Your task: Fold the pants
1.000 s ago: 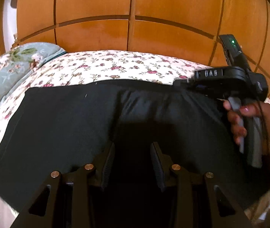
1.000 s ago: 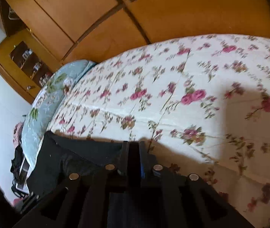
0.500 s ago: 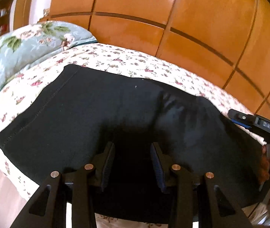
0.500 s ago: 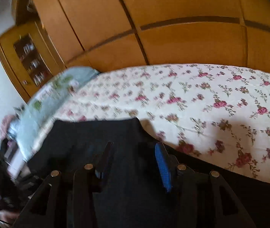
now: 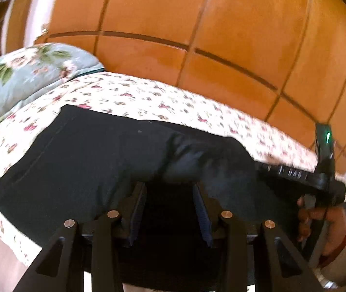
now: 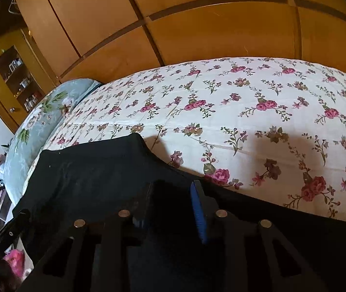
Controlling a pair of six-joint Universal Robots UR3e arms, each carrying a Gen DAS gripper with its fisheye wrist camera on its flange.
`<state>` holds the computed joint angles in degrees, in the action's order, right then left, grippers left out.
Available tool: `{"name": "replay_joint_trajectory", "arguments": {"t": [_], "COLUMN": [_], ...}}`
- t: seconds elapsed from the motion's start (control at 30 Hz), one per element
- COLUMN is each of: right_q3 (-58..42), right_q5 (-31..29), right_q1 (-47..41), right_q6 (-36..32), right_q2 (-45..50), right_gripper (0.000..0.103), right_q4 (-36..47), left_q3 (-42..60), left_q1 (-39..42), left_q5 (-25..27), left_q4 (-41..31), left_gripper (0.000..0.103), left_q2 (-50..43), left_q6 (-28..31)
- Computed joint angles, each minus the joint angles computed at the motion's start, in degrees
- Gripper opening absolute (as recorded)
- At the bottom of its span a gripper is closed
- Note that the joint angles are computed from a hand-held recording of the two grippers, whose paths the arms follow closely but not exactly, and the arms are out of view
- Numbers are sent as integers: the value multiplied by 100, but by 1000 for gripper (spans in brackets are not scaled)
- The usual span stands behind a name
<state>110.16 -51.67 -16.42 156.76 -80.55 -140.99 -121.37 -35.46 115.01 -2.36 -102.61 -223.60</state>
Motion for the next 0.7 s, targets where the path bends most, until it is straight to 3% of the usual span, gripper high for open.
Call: {"name": "replay_joint_trajectory", "arguments": {"t": [0.1, 0.23, 0.3, 0.4, 0.47, 0.53, 0.6, 0.7], "right_q3": [-31, 26, 236, 440, 514, 647, 851, 1016], "right_q5": [23, 272, 440, 576, 357, 290, 204, 107], "right_q1": [-13, -244, -504, -1073, -1329, -1763, -2318, -3073], "right_q6": [-43, -103, -242, -735, -988, -1370, -1695, -1891], "right_q2": [-24, -425, -863, -1597, -1936, -2281, -2645, -2942], "right_gripper": [32, 33, 39, 42, 42, 42, 42, 42], "right_q4": [89, 492, 686, 1528, 1924, 2383, 2687, 2926], "left_q3": [262, 283, 300, 302, 333, 189, 131, 322], "left_q1": [136, 1, 7, -38, -172, -331, -481, -535], "left_q5": [-365, -198, -221, -151, 14, 200, 296, 234], "left_q4": [-483, -396, -439, -439, -571, -266, 63, -107], "left_gripper": [41, 43, 43, 43, 43, 43, 44, 44], "left_q2": [-267, -372, -361, -362, -312, -266, -307, -420], "left_q6": [-28, 76, 107, 15, -160, -383, -371, -134]}}
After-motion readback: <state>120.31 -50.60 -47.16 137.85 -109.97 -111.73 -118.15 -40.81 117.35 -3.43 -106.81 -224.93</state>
